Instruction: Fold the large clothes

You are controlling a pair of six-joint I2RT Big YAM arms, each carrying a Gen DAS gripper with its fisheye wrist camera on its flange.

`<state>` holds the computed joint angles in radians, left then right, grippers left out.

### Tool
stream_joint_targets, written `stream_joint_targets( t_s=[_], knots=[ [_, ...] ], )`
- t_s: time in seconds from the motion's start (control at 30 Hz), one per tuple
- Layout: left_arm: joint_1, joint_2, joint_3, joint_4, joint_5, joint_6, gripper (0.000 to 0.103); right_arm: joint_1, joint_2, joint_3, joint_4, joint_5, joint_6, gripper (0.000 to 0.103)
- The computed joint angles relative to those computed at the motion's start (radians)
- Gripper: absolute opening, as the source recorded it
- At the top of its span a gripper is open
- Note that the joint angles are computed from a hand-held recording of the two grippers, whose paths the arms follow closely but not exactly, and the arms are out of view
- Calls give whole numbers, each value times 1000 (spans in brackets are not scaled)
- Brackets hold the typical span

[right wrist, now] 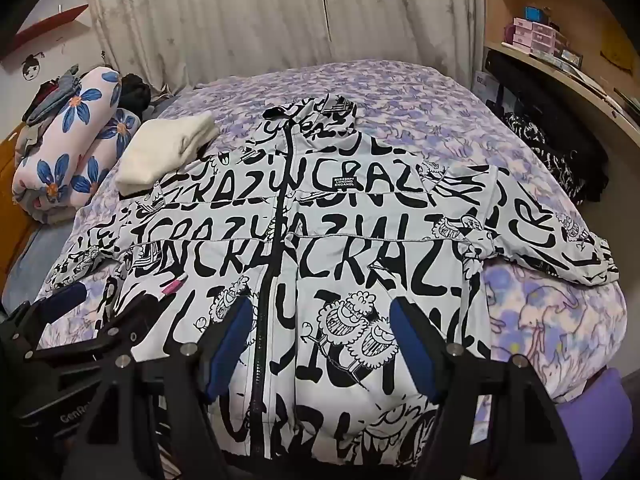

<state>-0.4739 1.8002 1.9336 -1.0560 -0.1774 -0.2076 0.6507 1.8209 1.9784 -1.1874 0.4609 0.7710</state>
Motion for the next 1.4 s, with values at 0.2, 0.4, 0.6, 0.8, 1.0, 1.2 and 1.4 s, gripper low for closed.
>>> stream_joint_targets(
  t_s=[0.2,0.4,0.6,0.8,1.0,1.2,1.4],
  knots=[
    [6,-24,-56,47,16,7,97,0,4,4,-8,2,-1,71],
    [2,-16,-57,24,31,2,96,2,6,3,-7,3,0,71],
    [11,14,-8,-15,53,-2,96,3,7,-4,0,0,4,71],
    [12,12,-16,-9,46,3,95,5,10,-2,-1,2,4,71],
    [13,9,-25,-5,41,7,95,4,14,7,-2,-1,2,71],
    [13,11,-22,-16,43,1,95,5,13,-10,6,1,7,71],
    [13,9,-27,-13,34,3,95,6,15,-6,3,1,7,71]
  ],
)
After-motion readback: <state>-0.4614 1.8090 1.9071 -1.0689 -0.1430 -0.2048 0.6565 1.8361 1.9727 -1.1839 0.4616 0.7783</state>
